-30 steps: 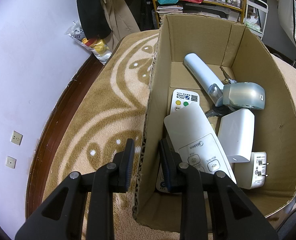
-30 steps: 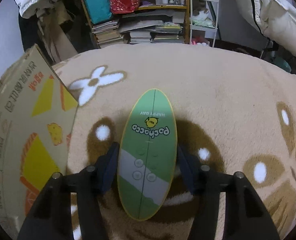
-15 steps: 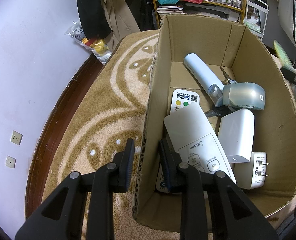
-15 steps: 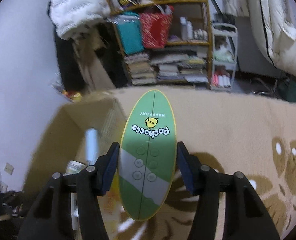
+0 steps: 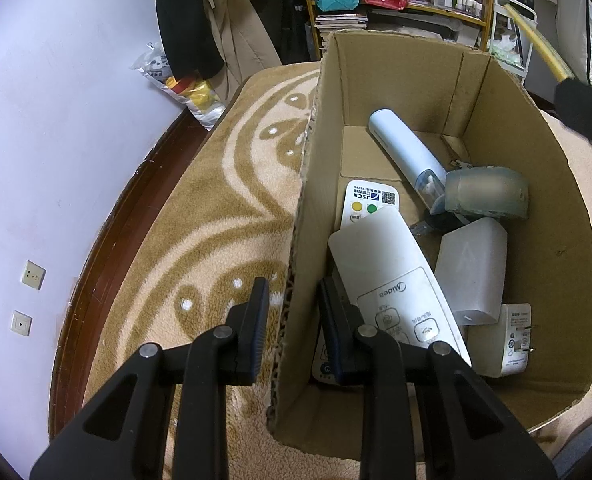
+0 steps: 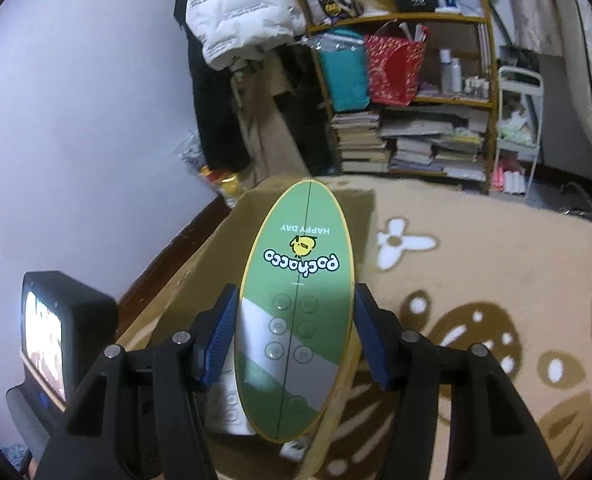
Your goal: Organize rigid objects
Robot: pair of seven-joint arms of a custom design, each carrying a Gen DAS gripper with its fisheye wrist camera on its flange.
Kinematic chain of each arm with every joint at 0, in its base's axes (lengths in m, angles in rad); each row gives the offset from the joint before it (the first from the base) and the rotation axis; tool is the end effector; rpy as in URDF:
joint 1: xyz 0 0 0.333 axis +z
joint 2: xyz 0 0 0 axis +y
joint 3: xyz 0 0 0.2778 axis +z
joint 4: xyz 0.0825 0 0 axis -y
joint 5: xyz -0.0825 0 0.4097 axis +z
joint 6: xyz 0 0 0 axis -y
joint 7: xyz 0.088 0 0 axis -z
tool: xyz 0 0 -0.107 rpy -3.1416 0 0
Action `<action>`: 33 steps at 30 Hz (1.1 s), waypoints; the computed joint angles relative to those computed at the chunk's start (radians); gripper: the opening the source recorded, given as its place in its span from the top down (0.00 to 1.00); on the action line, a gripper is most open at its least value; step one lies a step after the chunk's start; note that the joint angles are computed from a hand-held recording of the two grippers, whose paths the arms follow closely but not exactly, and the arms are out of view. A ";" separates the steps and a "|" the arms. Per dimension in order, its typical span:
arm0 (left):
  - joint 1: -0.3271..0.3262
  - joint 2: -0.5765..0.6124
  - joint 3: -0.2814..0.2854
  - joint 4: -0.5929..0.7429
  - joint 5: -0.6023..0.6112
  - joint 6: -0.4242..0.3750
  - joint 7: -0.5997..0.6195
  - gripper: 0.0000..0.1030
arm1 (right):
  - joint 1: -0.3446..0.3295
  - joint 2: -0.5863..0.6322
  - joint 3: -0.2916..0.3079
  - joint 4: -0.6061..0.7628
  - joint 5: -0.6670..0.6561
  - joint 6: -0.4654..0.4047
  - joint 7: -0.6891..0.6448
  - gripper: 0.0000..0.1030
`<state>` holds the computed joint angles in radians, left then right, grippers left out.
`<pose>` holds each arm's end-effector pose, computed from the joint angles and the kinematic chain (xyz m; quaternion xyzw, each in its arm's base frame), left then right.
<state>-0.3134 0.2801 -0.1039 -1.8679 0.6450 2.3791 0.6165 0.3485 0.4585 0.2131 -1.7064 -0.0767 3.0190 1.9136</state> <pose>0.6031 -0.2575 0.3412 -0.7241 0.6402 -0.0889 0.2408 0.6176 0.3711 0.3873 -0.7101 0.5654 -0.1202 0.4021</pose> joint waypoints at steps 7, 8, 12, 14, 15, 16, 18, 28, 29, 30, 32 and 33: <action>0.005 -0.017 0.002 -0.020 0.008 0.019 -0.017 0.76 | -0.031 -0.026 0.035 -0.040 0.041 -0.011 -0.029 0.41; 0.008 -0.016 0.000 -0.018 0.003 0.018 -0.007 0.76 | -0.025 -0.032 0.027 -0.045 0.038 -0.017 -0.027 0.41; 0.000 -0.017 -0.002 -0.012 0.016 -0.005 -0.009 0.76 | -0.006 -0.064 0.001 -0.076 0.027 -0.024 -0.008 0.41; -0.005 -0.021 -0.003 -0.012 0.034 -0.014 -0.018 0.76 | 0.002 -0.085 -0.010 -0.100 0.021 -0.023 0.003 0.40; -0.008 -0.025 -0.003 -0.013 0.045 -0.019 -0.023 0.76 | 0.011 -0.093 -0.022 -0.106 0.012 -0.029 0.014 0.38; -0.009 -0.029 -0.004 -0.015 0.053 -0.022 -0.028 0.76 | 0.019 -0.101 -0.033 -0.114 0.001 -0.033 0.025 0.36; -0.011 -0.042 -0.009 -0.023 0.067 -0.031 -0.035 0.76 | 0.034 -0.124 -0.055 -0.139 -0.023 -0.035 0.052 0.34; -0.003 -0.153 -0.049 -0.108 0.150 -0.042 -0.106 0.76 | 0.038 -0.272 -0.092 -0.321 -0.088 0.011 0.143 0.12; 0.001 -0.170 -0.055 -0.122 0.157 -0.036 -0.119 0.76 | 0.044 -0.291 -0.104 -0.341 -0.108 0.014 0.169 0.10; 0.006 -0.193 -0.060 -0.139 0.164 -0.024 -0.134 0.76 | 0.036 -0.305 -0.098 -0.357 -0.104 0.021 0.167 0.09; 0.014 -0.223 -0.074 -0.156 0.186 -0.017 -0.154 0.76 | 0.027 -0.342 -0.096 -0.400 -0.106 0.049 0.165 0.01; 0.017 -0.235 -0.083 -0.163 0.204 -0.019 -0.166 0.73 | 0.040 -0.360 -0.117 -0.417 -0.154 0.058 0.208 0.00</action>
